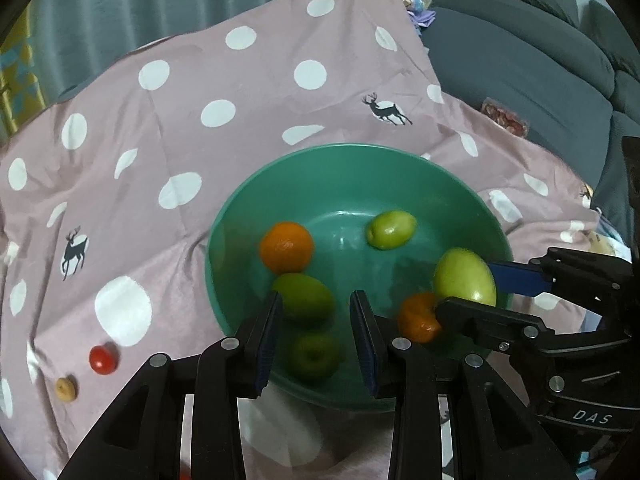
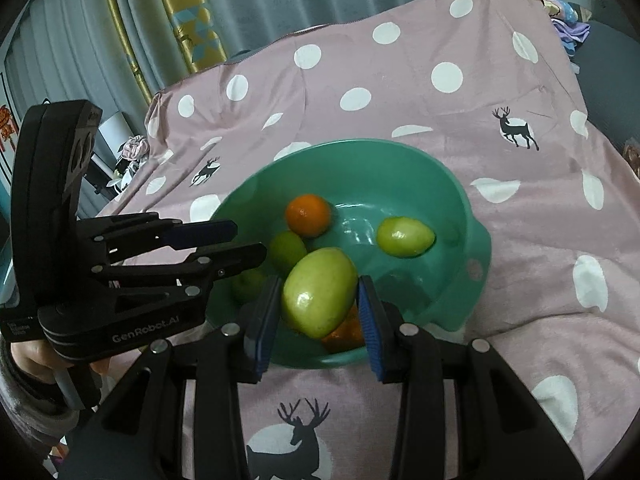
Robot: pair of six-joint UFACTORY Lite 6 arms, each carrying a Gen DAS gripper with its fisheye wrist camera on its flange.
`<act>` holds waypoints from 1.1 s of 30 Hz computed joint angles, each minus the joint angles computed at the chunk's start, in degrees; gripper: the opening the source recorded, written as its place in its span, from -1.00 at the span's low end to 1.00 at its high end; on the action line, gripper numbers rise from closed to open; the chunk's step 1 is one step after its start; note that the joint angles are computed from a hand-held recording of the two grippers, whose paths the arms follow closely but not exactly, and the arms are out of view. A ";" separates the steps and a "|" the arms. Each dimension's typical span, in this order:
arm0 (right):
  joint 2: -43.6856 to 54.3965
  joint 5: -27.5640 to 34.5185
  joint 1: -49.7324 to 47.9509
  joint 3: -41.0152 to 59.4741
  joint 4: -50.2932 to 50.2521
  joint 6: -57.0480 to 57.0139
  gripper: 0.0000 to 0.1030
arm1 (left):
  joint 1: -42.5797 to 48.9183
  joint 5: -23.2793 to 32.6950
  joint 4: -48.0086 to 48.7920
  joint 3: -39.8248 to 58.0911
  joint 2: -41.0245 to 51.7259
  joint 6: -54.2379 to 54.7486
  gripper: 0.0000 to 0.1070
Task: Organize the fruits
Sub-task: 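Carry both green fruits into the green bowl and open both grippers, then move both grippers back over the red tomatoes on the cloth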
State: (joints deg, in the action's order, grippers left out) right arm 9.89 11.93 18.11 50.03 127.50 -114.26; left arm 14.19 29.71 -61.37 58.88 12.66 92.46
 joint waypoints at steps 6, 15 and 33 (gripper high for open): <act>-3.03 -0.49 0.12 -1.83 3.84 -2.53 -0.08 | 5.98 6.65 1.89 2.09 -1.11 -1.66 0.34; -12.79 6.63 -0.75 -7.94 -0.71 3.37 0.09 | 34.06 19.33 4.52 10.14 -0.86 0.90 0.37; 2.02 4.86 18.45 5.61 -21.45 22.78 0.10 | 46.81 13.84 11.36 -0.40 2.30 7.20 0.37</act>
State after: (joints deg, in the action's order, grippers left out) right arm 11.91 16.80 36.56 55.64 106.05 -91.48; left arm 61.00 43.55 -50.01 58.48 14.96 99.66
